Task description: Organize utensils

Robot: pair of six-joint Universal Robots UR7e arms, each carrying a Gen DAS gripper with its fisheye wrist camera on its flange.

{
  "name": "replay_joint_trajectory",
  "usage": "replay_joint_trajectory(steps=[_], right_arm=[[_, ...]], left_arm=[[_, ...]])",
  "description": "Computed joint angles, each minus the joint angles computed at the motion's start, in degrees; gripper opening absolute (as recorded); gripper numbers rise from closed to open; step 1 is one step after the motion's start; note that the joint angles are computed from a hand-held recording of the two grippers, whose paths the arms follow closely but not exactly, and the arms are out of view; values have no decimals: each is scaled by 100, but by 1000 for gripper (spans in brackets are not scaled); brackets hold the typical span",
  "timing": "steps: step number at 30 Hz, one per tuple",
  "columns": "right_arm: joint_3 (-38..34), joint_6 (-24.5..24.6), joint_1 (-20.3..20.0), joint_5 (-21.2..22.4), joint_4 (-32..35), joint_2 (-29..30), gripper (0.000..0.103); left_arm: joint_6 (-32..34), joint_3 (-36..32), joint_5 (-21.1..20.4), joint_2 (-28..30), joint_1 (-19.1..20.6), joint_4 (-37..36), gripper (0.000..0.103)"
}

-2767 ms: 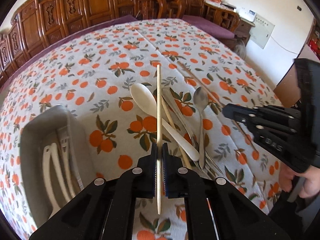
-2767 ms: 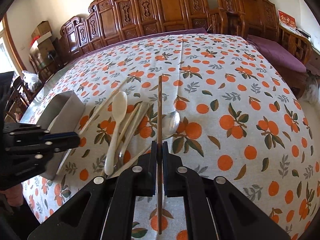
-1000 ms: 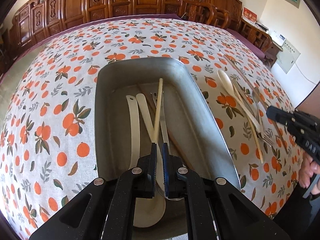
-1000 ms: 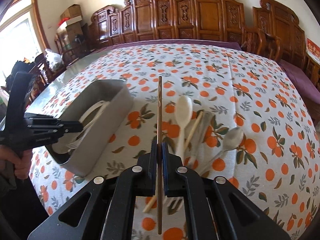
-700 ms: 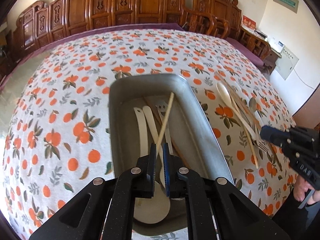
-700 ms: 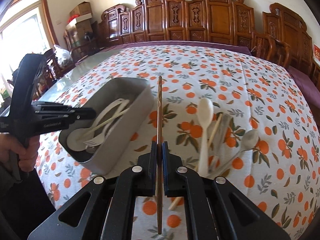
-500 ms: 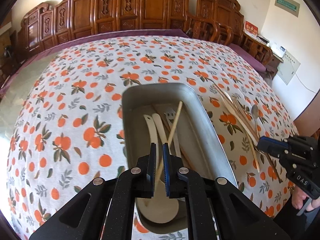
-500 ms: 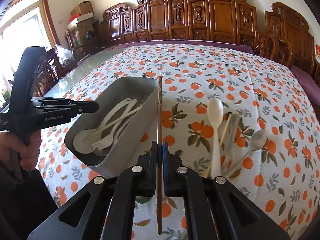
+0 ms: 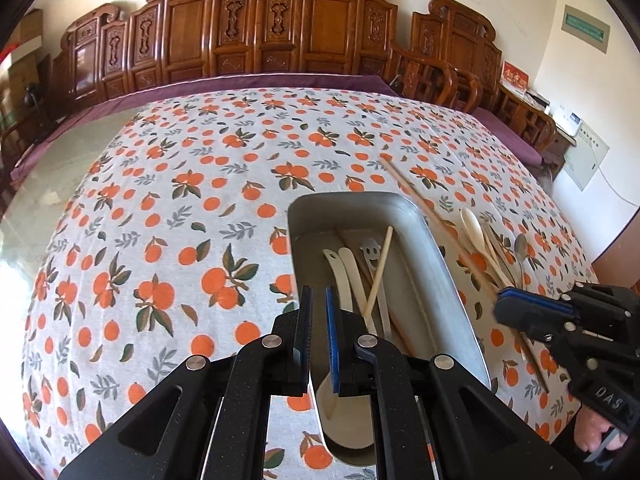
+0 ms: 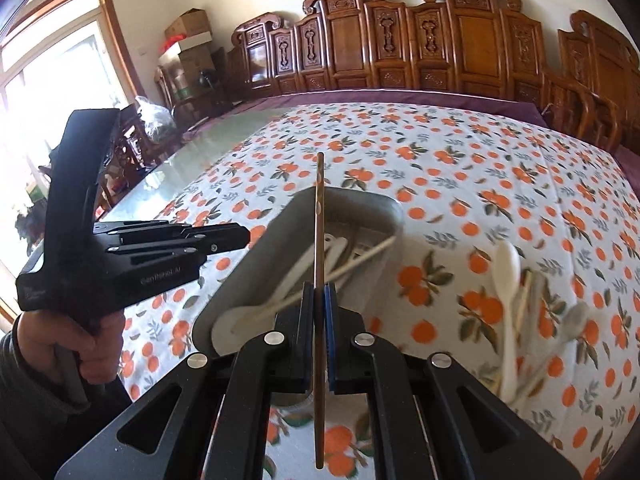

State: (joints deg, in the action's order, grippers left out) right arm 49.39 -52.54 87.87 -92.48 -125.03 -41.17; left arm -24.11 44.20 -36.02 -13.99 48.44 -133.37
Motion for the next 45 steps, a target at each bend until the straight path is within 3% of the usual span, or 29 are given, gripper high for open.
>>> replay_joint_trajectory(steps=[16, 25, 40, 42, 44, 45], right_arm=[[-373, 388, 60, -311, 255, 497, 6], [-582, 513, -46, 159, 516, 458, 10], [-986, 157, -201, 75, -17, 194, 10], [-1069, 89, -220, -10, -87, 194, 10], [-1180, -35, -260, -154, -197, 207, 10], [-1239, -54, -276, -202, -213, 223, 10]], left_arm=[[-75, 114, 15, -86, 13, -113, 6], [0, 115, -58, -77, -13, -194, 5], [306, -300, -234, 207, -136, -190, 6], [362, -377, -213, 263, -160, -165, 10], [409, -404, -232, 293, -179, -199, 23], [421, -441, -255, 318, -189, -188, 24]])
